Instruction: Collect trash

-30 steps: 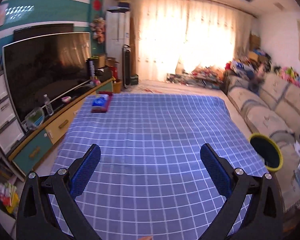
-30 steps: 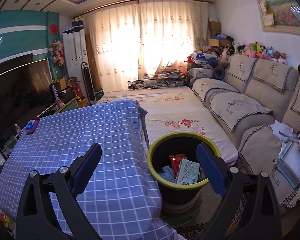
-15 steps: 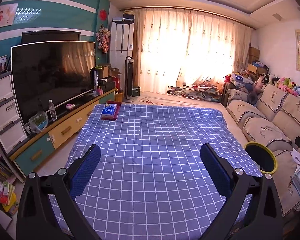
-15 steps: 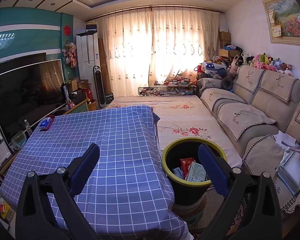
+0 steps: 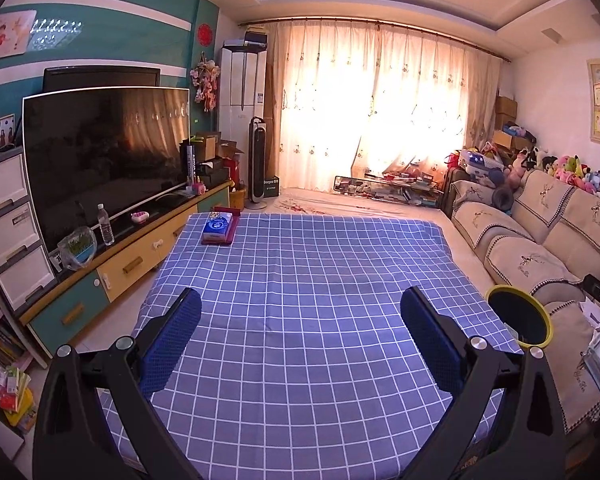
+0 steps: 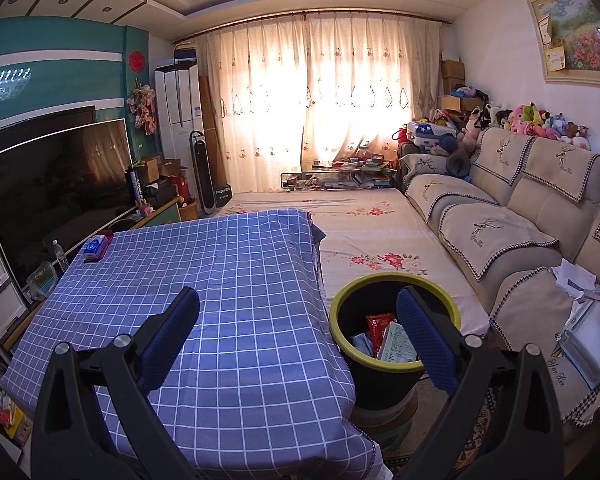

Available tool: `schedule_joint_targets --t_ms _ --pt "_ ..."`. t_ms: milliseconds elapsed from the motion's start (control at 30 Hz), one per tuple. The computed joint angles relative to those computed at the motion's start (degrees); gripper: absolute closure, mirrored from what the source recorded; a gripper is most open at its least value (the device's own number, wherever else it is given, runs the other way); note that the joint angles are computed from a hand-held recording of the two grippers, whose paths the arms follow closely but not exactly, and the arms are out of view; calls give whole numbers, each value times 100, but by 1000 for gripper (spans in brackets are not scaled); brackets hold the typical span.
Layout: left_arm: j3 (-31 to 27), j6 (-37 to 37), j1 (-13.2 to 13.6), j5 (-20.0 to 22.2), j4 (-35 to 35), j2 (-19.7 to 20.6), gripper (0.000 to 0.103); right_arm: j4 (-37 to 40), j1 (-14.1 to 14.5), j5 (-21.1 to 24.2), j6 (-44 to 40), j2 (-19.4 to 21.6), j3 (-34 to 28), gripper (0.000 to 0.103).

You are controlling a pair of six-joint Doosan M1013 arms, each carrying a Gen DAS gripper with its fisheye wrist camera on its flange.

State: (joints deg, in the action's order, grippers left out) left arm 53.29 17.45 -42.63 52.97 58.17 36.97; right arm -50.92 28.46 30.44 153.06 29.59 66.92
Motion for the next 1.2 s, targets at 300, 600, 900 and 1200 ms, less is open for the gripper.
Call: schedule_joint_targets --t_ms 300,600,900,1200 --pt "-68 26 15 63 -9 40 5 104 -6 1 -72 46 -51 9" --pt "-55 47 50 12 -116 54 5 261 -24 -37 -224 65 -60 9" --pt "-111 88 45 104 -141 111 5 383 -29 -47 -343 102 -91 9" --pt "-136 83 47 119 -154 123 5 449 -35 -68 -409 113 -96 9"
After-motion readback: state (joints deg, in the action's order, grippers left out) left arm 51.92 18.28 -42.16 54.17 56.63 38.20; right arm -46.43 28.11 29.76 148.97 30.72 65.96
